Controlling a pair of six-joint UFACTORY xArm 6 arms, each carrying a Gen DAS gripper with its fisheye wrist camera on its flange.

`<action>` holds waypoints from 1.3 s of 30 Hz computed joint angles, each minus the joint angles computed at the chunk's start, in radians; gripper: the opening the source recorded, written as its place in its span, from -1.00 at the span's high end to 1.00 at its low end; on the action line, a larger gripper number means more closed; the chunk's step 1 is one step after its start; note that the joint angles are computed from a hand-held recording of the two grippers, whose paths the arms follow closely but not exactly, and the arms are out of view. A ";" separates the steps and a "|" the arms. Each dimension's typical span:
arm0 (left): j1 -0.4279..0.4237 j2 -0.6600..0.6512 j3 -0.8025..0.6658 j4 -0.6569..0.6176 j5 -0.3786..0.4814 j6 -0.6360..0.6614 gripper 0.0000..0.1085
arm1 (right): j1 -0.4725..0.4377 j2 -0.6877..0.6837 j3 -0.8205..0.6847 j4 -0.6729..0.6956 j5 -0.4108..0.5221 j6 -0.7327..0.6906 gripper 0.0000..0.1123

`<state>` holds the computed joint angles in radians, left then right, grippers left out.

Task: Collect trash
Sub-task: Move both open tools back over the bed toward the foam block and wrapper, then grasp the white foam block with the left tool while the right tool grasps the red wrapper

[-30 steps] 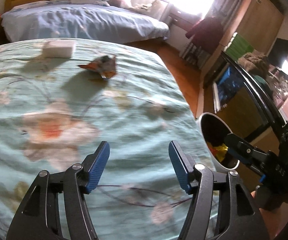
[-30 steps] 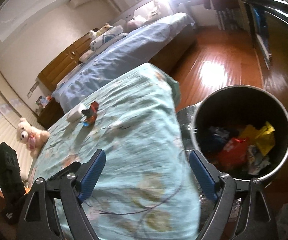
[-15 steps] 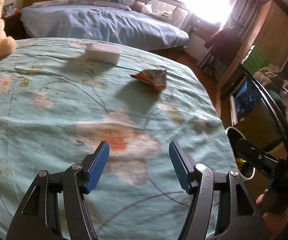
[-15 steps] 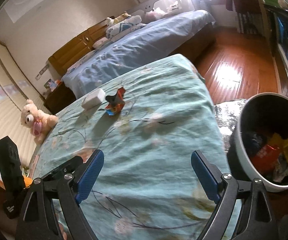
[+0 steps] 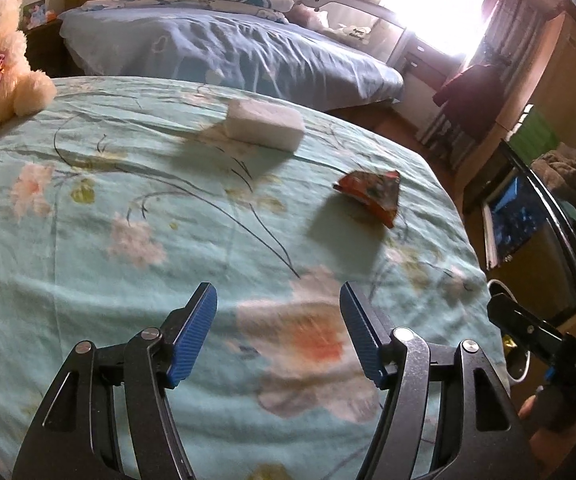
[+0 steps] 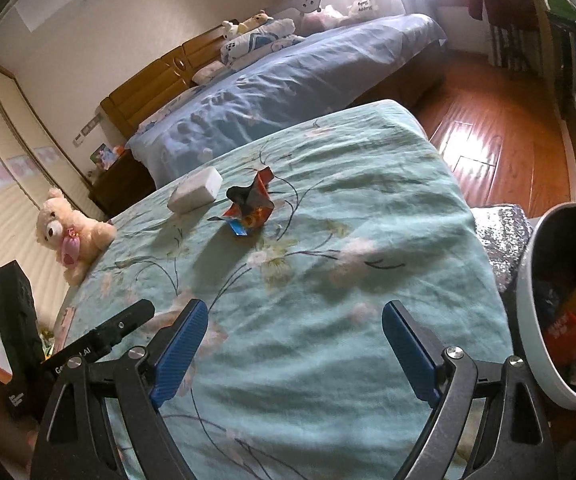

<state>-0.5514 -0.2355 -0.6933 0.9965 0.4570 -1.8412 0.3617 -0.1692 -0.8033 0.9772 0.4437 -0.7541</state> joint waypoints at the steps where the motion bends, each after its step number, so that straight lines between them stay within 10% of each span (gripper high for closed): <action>1: 0.007 0.002 -0.001 -0.001 -0.003 0.006 -0.20 | 0.006 0.012 -0.012 -0.004 -0.003 0.004 -0.61; 31: 0.296 0.291 -0.259 -0.110 -0.152 0.438 -0.21 | 0.083 0.355 -0.363 -0.043 -0.028 0.060 -0.59; 39: 0.308 0.346 -0.312 -0.110 -0.191 0.458 -0.03 | 0.088 0.416 -0.412 -0.082 -0.026 0.097 -0.19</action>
